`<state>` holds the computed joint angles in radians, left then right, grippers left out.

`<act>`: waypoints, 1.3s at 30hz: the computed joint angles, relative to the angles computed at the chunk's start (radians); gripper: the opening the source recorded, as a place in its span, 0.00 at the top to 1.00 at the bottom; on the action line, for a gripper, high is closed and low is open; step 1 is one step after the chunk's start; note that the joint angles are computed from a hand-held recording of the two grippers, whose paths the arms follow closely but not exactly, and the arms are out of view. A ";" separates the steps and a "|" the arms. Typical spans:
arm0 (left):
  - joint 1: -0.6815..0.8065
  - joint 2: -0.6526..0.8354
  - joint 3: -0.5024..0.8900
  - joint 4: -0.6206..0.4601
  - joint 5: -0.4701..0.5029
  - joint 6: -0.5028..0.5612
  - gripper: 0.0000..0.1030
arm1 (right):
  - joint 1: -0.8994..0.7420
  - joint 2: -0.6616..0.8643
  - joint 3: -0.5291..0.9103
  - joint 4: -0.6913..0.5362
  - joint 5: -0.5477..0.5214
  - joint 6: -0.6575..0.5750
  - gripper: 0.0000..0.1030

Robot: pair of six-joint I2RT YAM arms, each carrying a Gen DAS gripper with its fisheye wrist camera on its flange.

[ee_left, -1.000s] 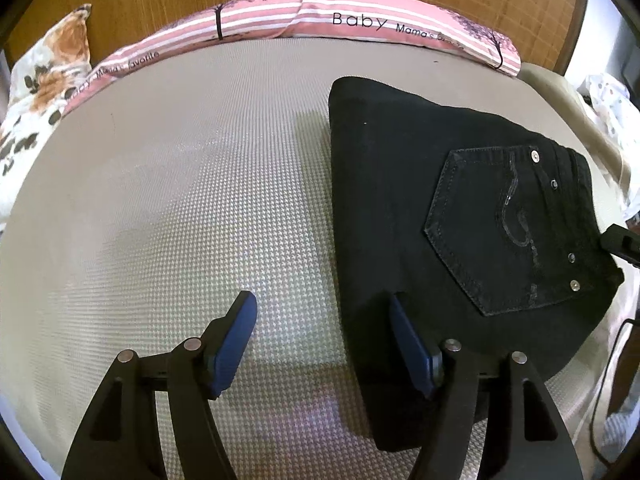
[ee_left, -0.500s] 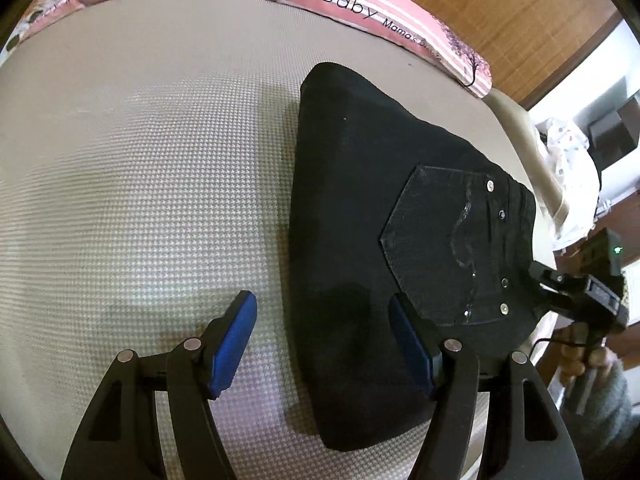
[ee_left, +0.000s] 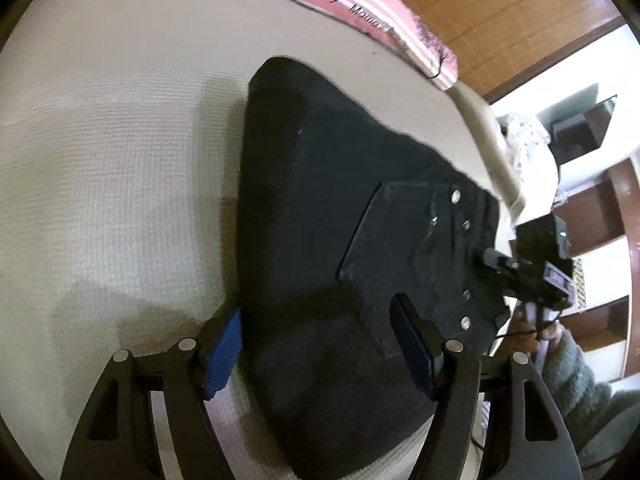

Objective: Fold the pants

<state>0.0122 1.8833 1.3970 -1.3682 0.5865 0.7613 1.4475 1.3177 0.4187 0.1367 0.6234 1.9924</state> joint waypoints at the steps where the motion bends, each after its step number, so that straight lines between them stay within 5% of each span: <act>1: -0.002 0.020 0.014 -0.007 0.022 -0.002 0.31 | -0.019 0.000 -0.007 0.025 -0.020 -0.029 0.47; 7: -0.027 0.046 0.021 0.048 0.075 -0.071 0.35 | -0.133 0.018 -0.020 0.115 -0.112 -0.161 0.49; 11: -0.049 -0.042 -0.064 0.171 0.007 -0.118 0.55 | -0.117 0.024 -0.013 0.086 -0.094 -0.128 0.59; 20: -0.151 -0.233 -0.240 0.386 -0.166 -0.231 0.60 | -0.127 0.037 0.028 0.012 -0.095 -0.051 0.60; 30: -0.206 -0.343 -0.302 0.439 -0.271 -0.254 0.72 | -0.140 0.069 0.189 -0.237 -0.084 -0.027 0.66; 39: -0.153 -0.382 -0.283 0.393 -0.239 -0.218 0.81 | -0.134 0.078 0.300 -0.349 -0.058 -0.027 0.70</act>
<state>-0.1406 1.5009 1.1136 -0.9751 0.3471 0.5437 1.3132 1.3958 0.7185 -0.2118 0.5651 1.9651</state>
